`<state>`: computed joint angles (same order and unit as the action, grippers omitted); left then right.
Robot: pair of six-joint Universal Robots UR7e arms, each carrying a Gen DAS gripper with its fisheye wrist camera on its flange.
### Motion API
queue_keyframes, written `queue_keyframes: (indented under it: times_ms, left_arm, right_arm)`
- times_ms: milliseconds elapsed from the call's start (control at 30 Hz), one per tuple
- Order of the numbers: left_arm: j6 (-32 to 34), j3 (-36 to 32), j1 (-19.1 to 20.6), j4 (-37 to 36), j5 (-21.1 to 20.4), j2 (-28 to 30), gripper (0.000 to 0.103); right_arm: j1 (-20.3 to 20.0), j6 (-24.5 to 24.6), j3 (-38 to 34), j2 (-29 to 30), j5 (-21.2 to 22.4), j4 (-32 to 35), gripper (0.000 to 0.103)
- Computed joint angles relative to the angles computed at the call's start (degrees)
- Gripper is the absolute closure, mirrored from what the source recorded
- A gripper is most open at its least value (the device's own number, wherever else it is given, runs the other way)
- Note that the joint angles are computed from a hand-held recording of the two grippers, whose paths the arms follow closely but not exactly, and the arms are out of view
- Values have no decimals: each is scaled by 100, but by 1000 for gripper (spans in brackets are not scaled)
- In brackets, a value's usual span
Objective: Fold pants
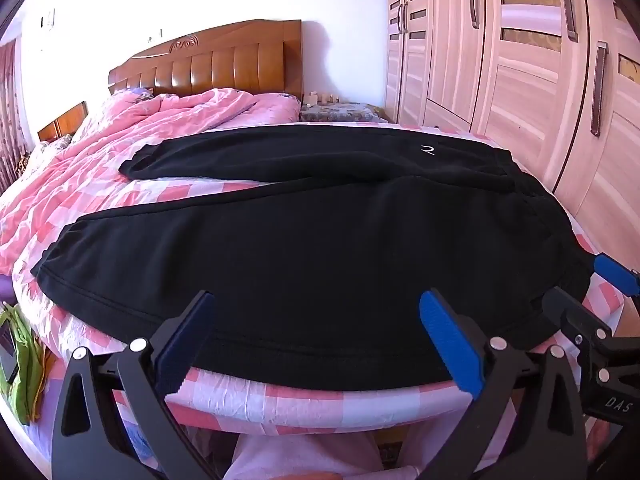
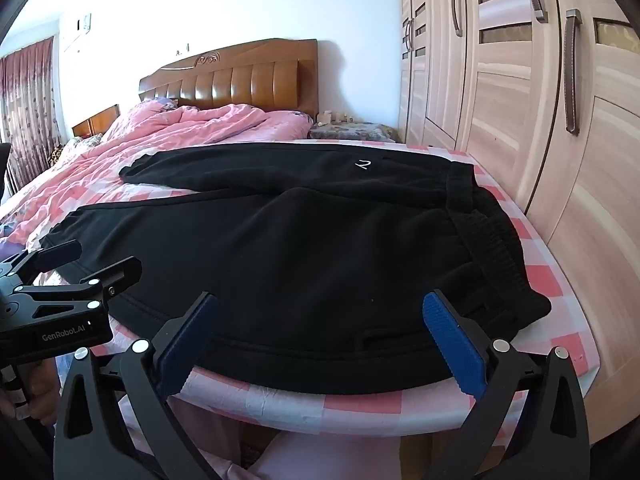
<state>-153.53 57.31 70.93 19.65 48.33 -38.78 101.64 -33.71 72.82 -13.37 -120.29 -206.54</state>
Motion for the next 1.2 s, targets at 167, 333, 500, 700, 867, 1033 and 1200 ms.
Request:
queue_keyframes:
  times_ms: [167,333,500,700,867,1033,1200]
  left_arm:
    - [12,-2,4,-1,2,-2,1]
    - [25,25,11,-23,5,-16,1]
    - [45,31,21,-19,10,-17,1]
    - [44,42,24,-23,4,-22,1]
    - [48,31,23,-9,4,-10,1]
    - [44,33,28,18,26,-6,1]
    - [36,-2,28,71,41,9,1]
  right_arm:
    - [-27,28,196,-189,93,63,4]
    - [-25,39,194,-187,87,64,4]
    - [-19,81,243,-198,88,25,4]
    - [-42,79,269,-222,121,38,4]
    - [-52,90,265,-233,133,62,4]
    - [-50,93,263,-235,131,67,4]
    - [-62,106,252,-238,139,82,4]
